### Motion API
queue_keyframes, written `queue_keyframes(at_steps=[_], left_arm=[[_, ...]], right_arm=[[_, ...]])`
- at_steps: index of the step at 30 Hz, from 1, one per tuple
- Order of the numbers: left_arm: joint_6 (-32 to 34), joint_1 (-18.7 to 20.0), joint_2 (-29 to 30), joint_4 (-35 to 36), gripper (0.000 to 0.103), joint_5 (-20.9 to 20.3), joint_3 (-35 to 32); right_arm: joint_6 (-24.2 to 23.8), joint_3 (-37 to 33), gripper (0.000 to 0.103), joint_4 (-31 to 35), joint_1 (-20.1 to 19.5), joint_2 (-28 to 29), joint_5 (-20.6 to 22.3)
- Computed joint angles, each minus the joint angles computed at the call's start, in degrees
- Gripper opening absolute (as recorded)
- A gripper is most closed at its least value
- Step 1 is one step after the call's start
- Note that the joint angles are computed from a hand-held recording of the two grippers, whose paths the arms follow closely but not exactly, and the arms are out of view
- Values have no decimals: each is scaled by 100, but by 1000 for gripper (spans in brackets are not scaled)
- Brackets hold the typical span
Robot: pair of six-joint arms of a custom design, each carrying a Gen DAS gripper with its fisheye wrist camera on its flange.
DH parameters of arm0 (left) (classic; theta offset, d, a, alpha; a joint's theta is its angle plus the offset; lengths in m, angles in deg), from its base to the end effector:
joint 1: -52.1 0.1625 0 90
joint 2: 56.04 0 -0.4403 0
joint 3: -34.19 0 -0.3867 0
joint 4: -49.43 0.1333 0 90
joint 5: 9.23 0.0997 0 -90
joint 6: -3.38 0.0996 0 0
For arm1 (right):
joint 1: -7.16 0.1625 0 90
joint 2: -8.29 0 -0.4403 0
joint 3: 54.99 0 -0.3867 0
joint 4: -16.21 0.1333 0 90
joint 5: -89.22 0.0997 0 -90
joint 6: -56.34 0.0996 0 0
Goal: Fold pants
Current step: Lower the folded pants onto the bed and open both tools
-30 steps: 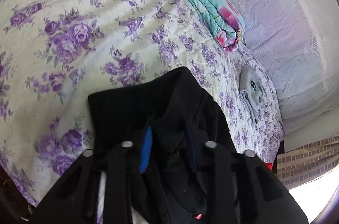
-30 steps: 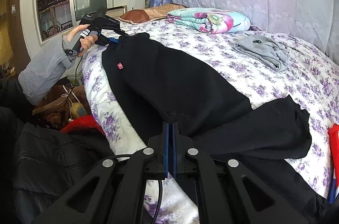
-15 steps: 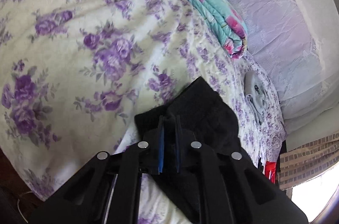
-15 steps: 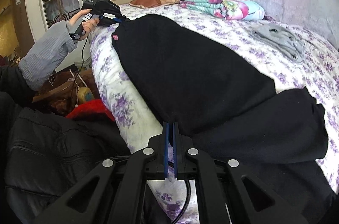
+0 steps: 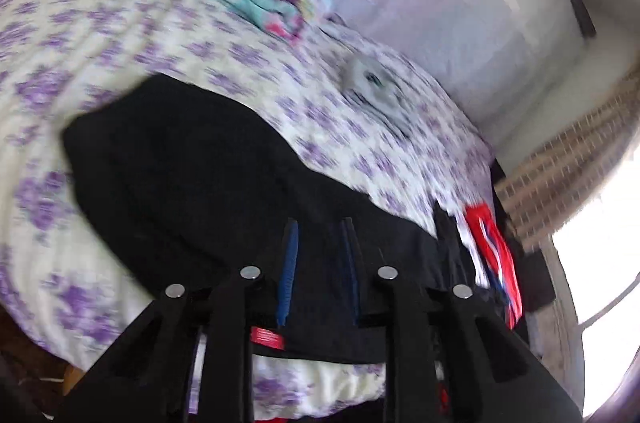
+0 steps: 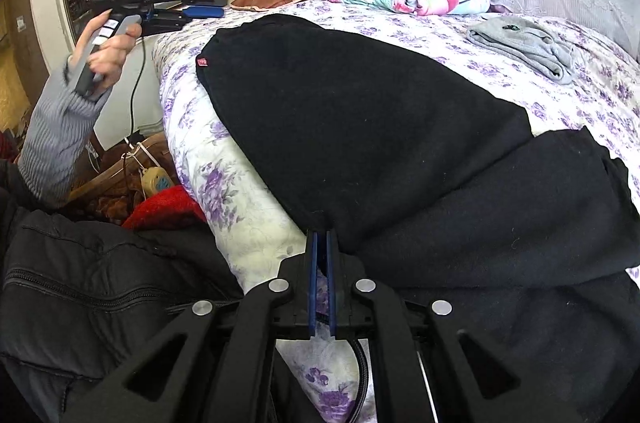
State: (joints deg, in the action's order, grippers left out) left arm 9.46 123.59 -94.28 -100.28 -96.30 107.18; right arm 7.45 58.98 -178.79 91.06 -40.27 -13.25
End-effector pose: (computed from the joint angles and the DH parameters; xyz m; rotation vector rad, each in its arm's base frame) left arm -0.1214 -0.7987 0.1665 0.6354 2.9970 -0.6826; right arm 0.0483 -0.5997 0.1295 0.8375 -2.4126 0.6860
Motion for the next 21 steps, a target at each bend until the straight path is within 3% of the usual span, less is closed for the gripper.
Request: queue_keyframes(at_steps=[1,2,4,6,8,9,12,13,16,19,21], left_arm=[[146,-76,109,174,40,-13,-5],[273,-148,228,341,44,30,-21],[495,-233,412,506,44,166,14],[568,-262,572,657,45,421,-11],[597,-231,683,594,46,545,-18],[629,-207,660,487,47,480,50],[549,-165,651,496,58,233,46],[536,-167,640,422,61,214,100],[733,-251,578,-26,65,398,420],[1045,-336,499,-324,73,596,676],[1119,-339,485,-350,78,559,705]], right_arm=[[37,17,7,-11,4,-7,-7],[69,32,8,13,24,-29,-42],[121,108,17,252,73,-203,-3],[124,313,40,256,117,-505,311],[206,423,55,-267,233,-673,376],[407,325,61,-600,338,-661,149],[1359,-646,67,-1378,623,-187,-1334],[1725,-1035,69,-1257,619,-48,-1658],[2812,-2417,72,-6,594,497,-2786],[3683,-3309,72,996,486,898,-3146],[3697,-3673,72,1249,449,1149,-3276]])
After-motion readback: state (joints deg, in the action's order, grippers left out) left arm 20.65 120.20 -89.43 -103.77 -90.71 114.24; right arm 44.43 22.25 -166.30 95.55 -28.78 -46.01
